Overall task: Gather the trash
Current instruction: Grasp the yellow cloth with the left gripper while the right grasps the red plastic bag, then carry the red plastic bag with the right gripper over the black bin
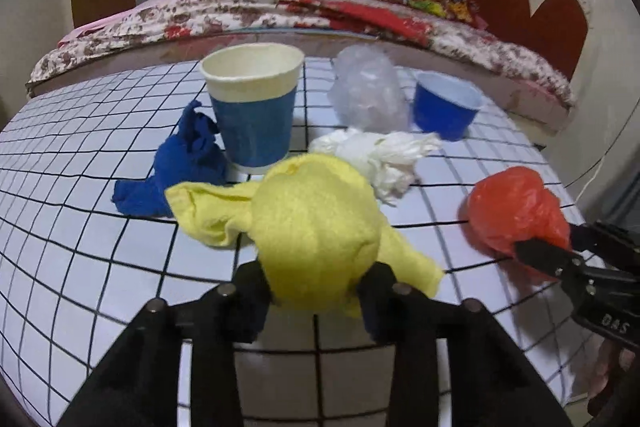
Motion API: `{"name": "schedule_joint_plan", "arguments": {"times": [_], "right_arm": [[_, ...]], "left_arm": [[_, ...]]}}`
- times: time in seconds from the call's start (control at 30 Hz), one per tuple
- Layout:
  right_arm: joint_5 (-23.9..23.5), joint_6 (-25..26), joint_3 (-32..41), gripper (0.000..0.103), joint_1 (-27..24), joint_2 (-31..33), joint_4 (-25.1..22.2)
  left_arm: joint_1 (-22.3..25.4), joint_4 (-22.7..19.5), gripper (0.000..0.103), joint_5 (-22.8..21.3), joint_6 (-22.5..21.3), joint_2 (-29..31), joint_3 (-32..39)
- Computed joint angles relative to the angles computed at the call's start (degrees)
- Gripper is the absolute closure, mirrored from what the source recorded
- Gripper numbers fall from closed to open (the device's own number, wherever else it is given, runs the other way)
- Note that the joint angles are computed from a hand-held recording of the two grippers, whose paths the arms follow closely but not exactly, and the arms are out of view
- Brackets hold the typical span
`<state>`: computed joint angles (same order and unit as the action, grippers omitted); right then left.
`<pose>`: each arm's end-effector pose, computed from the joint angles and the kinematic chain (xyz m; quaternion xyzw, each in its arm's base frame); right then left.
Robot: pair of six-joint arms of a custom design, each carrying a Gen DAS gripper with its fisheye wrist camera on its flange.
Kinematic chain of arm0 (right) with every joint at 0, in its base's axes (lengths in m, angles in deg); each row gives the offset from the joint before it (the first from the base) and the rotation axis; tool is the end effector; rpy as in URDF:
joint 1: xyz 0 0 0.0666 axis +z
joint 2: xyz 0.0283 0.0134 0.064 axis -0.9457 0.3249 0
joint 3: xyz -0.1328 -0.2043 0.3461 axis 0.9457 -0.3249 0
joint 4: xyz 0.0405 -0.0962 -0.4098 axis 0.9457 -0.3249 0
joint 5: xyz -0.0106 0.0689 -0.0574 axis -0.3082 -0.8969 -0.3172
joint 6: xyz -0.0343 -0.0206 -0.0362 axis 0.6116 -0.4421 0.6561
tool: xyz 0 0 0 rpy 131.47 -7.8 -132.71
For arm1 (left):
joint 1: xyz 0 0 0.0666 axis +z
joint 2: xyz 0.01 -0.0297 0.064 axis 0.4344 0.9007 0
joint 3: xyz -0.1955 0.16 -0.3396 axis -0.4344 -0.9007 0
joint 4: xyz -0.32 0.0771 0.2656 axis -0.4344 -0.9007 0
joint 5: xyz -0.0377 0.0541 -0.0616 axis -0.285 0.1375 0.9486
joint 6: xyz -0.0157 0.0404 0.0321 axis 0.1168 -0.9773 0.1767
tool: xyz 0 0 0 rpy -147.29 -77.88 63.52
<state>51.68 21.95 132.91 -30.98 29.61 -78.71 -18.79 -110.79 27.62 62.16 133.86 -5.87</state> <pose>0.3688 0.3053 0.4867 -0.1983 0.9079 0.1250 0.3476 0.3173 -0.2891 0.4651 -0.0440 0.9192 -0.0403 0.3893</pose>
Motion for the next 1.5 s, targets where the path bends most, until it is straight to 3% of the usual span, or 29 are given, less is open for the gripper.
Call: {"name": "schedule_joint_plan", "arguments": {"times": [0.2, 0.67, 1.07, 1.5], "right_arm": [[0.58, -0.41, -1.97, 0.060, -0.06, -3.02, -0.53], [4.00, -2.07, -9.53, 0.060, -0.07, -17.49, -2.88], [7.52, -4.72, -15.05, 0.061, -0.08, -28.39, -5.24], [6.33, -6.34, -19.18, 0.061, -7.70, -37.68, -9.20]], "left_arm": [[-1.43, 3.04, 0.071, -0.70, 0.23, -1.88, -1.14], [-12.39, 2.85, 0.071, -10.51, 0.76, -3.51, -0.43], [-19.78, 2.94, 0.071, -13.36, 1.54, -1.67, 2.08], [-24.95, 5.32, 0.071, -12.71, -0.04, 4.61, 7.07]]}}
